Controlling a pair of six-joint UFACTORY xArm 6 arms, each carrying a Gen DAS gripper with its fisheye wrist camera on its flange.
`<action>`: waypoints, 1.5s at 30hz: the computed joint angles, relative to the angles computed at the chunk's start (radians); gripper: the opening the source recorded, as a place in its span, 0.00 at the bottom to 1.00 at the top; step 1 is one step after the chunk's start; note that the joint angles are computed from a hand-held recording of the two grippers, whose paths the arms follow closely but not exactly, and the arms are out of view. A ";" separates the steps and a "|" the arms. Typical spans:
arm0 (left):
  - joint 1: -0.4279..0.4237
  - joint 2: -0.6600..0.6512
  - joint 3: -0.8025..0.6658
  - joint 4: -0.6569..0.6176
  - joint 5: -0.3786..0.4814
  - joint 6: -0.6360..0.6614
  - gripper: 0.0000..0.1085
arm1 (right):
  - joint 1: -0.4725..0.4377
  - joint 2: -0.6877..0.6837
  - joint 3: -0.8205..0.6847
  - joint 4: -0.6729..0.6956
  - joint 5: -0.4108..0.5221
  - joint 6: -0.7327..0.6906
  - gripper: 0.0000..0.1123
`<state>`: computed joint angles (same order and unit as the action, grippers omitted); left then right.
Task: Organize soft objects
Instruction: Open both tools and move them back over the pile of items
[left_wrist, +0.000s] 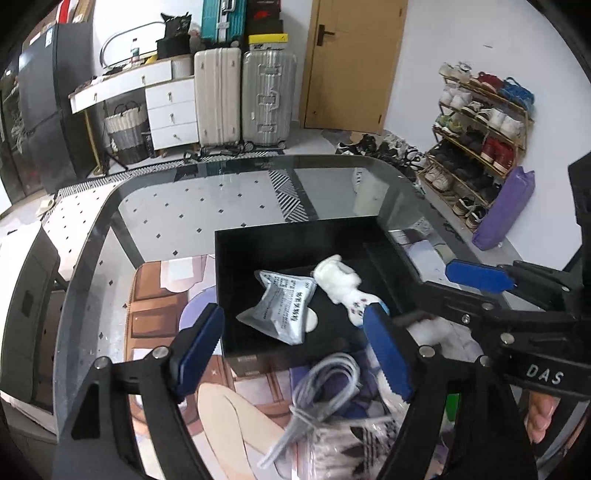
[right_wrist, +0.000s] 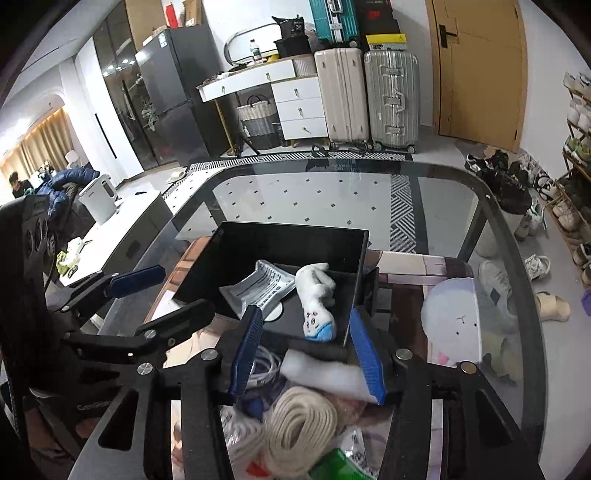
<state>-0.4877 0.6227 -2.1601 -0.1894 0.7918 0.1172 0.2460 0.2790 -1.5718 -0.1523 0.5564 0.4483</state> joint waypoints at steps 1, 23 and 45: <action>-0.002 -0.027 0.036 -0.012 -0.012 0.017 0.75 | 0.004 -0.017 0.019 -0.006 -0.002 0.001 0.45; -0.019 -0.342 0.561 -0.022 -0.020 0.340 0.81 | 0.027 -0.114 0.223 -0.065 0.032 0.012 0.45; 0.061 -0.265 0.489 0.159 0.057 0.146 0.81 | 0.181 -0.035 0.121 -0.021 0.149 -0.238 0.45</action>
<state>-0.4268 0.3573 -1.6709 -0.0307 0.8489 0.2633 0.4267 0.2440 -1.4506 -0.1730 0.7054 0.2098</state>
